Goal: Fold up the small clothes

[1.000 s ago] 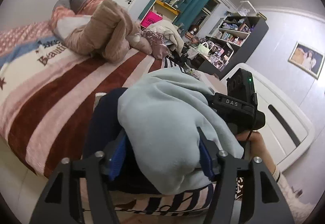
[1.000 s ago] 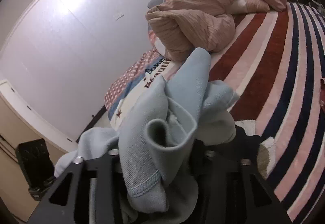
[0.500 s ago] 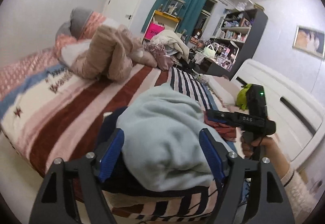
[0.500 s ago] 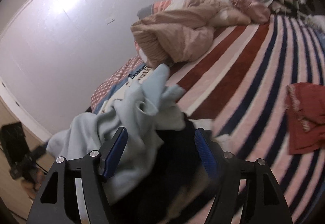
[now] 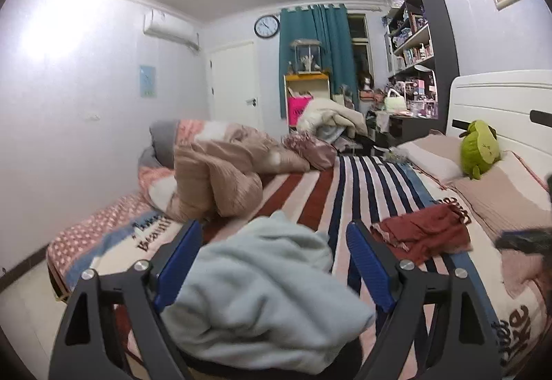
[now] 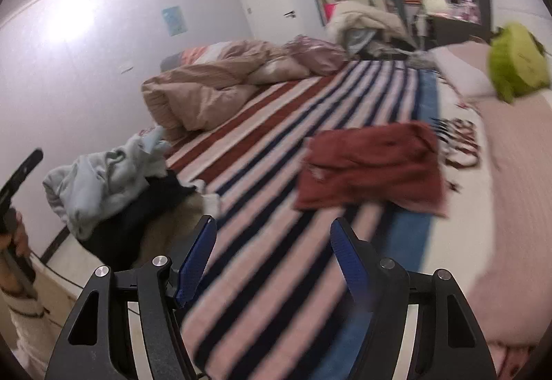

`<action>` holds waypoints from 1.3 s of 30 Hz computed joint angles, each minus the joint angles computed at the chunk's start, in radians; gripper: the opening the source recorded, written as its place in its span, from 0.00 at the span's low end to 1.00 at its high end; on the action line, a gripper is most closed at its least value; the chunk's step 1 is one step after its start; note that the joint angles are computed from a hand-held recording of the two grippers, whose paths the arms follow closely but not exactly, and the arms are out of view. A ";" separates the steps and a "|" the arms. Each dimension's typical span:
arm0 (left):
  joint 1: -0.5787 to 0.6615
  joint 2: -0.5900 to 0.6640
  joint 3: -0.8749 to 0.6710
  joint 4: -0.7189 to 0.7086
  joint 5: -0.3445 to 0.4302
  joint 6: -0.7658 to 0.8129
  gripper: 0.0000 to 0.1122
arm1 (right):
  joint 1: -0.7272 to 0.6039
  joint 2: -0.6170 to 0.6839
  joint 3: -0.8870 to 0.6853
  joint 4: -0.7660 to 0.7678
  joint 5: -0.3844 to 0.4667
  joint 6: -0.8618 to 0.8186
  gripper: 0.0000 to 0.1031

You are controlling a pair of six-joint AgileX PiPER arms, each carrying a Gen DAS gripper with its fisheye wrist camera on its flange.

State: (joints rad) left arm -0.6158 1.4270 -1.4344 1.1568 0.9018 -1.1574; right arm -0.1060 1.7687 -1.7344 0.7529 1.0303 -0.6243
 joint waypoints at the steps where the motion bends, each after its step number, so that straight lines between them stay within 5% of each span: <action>1: -0.018 0.009 -0.013 0.010 0.002 -0.001 0.74 | -0.042 -0.026 0.045 0.026 0.004 -0.040 0.63; 7: -0.118 0.099 -0.081 -0.009 -0.096 -0.012 0.76 | -0.212 -0.160 0.273 0.113 -0.067 -0.303 0.64; 12: -0.212 0.280 -0.167 0.077 -0.177 -0.205 0.76 | -0.315 -0.182 0.348 0.171 -0.098 -0.413 0.66; 15: -0.291 0.404 -0.253 0.190 -0.147 -0.319 0.79 | -0.384 -0.225 0.414 0.239 -0.110 -0.528 0.72; 17: -0.329 0.455 -0.295 0.223 -0.111 -0.354 0.89 | -0.427 -0.287 0.494 0.307 -0.125 -0.644 0.88; 20: -0.365 0.510 -0.342 0.264 -0.069 -0.407 0.91 | -0.455 -0.379 0.610 0.383 -0.177 -0.785 1.00; 29: -0.396 0.564 -0.391 0.210 0.011 -0.355 0.91 | -0.456 -0.512 0.757 0.454 -0.182 -0.845 1.00; 39: -0.387 0.550 -0.355 0.198 -0.005 -0.346 0.91 | -0.439 -0.517 0.756 0.460 -0.158 -0.809 1.00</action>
State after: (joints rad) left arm -1.0029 1.9772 -1.7899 1.3545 0.8971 -1.5034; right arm -0.5452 1.2517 -0.9780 1.2128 0.8722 -1.4334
